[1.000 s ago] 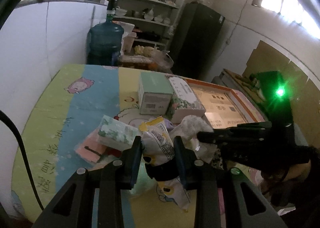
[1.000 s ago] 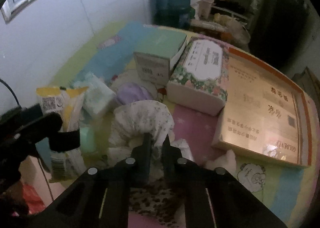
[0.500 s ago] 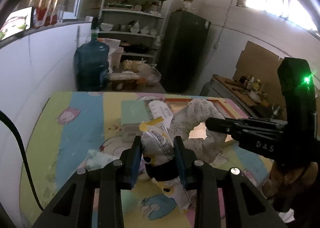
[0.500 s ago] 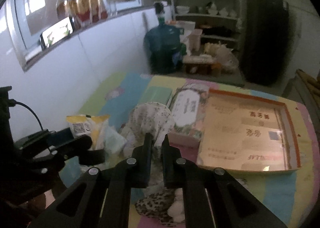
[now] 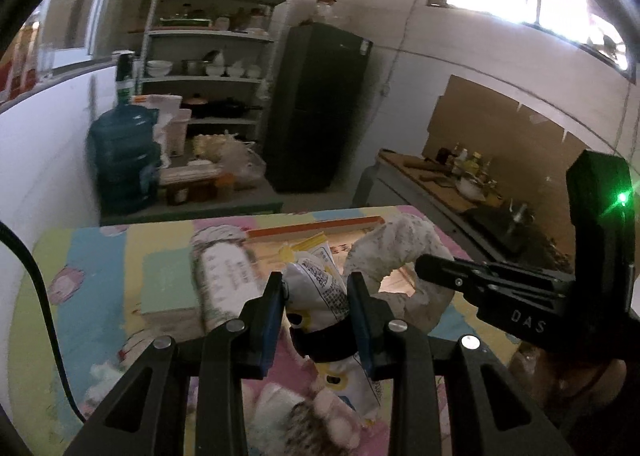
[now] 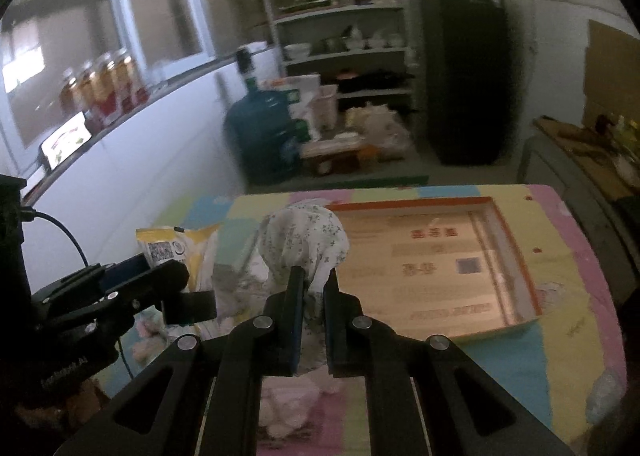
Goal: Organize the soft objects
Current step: 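Carry the packet with the left gripper while the right gripper carries the scrunchie to the wooden tray, then open the left gripper over the tray while the right gripper releases the scrunchie beside it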
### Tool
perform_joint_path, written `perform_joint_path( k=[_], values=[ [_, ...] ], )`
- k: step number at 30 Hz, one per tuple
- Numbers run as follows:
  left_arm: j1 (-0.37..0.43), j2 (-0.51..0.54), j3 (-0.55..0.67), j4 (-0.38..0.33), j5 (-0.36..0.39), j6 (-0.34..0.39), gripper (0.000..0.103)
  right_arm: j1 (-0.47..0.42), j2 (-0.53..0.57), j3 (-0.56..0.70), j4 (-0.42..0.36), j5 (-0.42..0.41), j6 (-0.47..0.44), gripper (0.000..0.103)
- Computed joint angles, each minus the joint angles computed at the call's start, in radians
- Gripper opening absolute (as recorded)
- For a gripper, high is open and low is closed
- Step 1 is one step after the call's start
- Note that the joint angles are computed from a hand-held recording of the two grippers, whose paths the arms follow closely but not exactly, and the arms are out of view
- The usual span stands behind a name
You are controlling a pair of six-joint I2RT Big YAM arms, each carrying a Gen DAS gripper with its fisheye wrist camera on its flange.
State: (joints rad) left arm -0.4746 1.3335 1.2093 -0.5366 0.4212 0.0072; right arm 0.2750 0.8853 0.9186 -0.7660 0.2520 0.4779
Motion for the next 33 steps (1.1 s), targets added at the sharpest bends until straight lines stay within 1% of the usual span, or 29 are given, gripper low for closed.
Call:
perform_joint_path(
  k=[6, 8, 10, 11, 13, 18, 25, 29, 33],
  values=[
    [-0.063, 0.085, 0.075, 0.009, -0.021, -0.014, 0.032, -0.127, -0.036, -0.022, 0.002, -0.049, -0.038, 0.009],
    [-0.085, 0.126, 0.113, 0.002, -0.03, -0.023, 0.032, -0.185, -0.039, -0.031, 0.012, -0.08, -0.062, 0.009],
    [-0.101, 0.162, 0.143, -0.002, -0.038, -0.03, 0.032, -0.223, -0.039, -0.04, 0.021, -0.103, -0.078, 0.009],
    [-0.109, 0.178, 0.157, -0.005, -0.042, -0.033, 0.032, -0.259, -0.034, -0.045, 0.031, -0.129, -0.091, 0.009],
    [-0.125, 0.209, 0.178, -0.007, -0.05, -0.043, 0.032, -0.301, -0.026, -0.053, 0.043, -0.161, -0.106, 0.009],
    [-0.159, 0.312, 0.265, -0.038, -0.086, -0.077, 0.032, -0.404, 0.03, -0.061, 0.082, -0.248, -0.149, 0.009],
    [-0.189, 0.427, 0.367, -0.088, -0.164, -0.114, 0.032, -0.539, 0.142, -0.064, 0.134, -0.373, -0.202, 0.009],
    [-0.2, 0.478, 0.403, -0.107, -0.204, -0.146, 0.032, -0.586, 0.213, -0.052, 0.147, -0.415, -0.233, 0.009],
    [-0.206, 0.54, 0.463, -0.145, -0.229, -0.166, 0.032, -0.609, 0.276, -0.034, 0.153, -0.436, -0.256, 0.009]
  ],
)
